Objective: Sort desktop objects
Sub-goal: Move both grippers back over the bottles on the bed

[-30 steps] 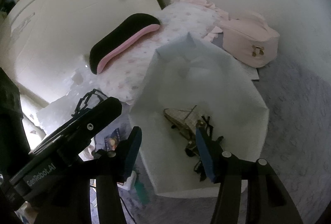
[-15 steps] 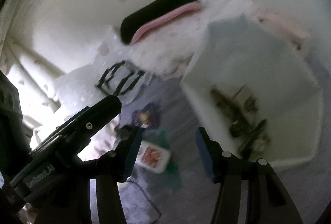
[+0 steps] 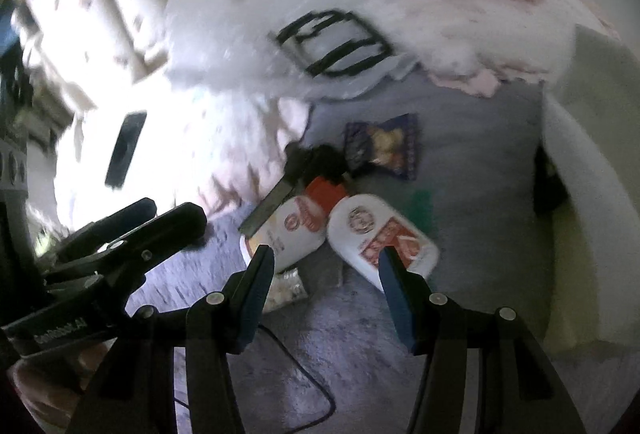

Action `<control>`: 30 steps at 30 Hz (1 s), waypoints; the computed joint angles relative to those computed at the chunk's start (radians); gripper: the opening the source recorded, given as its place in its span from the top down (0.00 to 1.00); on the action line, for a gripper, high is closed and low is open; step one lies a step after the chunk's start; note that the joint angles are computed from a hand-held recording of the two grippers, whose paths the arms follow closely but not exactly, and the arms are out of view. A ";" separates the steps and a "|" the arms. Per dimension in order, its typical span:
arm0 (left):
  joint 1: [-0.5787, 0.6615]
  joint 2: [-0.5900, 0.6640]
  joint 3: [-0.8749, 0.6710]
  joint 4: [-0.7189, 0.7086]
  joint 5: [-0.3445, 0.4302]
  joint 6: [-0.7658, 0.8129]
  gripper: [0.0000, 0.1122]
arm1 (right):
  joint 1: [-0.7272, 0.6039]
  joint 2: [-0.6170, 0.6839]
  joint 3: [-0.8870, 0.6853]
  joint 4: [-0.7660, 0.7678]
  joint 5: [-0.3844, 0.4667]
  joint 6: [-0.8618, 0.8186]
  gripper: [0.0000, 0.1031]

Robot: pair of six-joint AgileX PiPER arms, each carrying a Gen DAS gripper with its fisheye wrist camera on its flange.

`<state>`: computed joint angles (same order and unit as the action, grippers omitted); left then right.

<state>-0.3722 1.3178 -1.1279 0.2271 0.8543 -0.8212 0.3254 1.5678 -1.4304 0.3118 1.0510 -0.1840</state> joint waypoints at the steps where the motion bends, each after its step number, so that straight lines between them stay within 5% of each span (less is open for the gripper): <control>1: 0.006 -0.014 0.029 0.000 -0.006 0.001 0.22 | 0.021 0.010 0.002 -0.015 -0.005 0.002 0.47; 8: -0.005 -0.055 0.137 0.038 -0.050 -0.008 0.22 | 0.113 0.031 0.041 -0.106 -0.026 -0.005 0.47; 17: -0.177 -0.002 0.100 0.218 0.075 0.011 0.22 | 0.026 0.042 0.081 -0.020 -0.017 -0.083 0.47; 25: -0.204 0.050 0.106 0.151 -0.012 0.082 0.22 | -0.069 0.051 0.104 0.022 -0.016 -0.147 0.47; 30: -0.134 0.082 0.147 0.003 -0.130 0.218 0.22 | -0.082 0.063 0.118 0.020 -0.023 -0.167 0.47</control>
<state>-0.5066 1.3995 -0.9814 0.2297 0.7239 -0.6033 0.2432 1.6308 -1.3129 0.3317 1.0283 -0.3515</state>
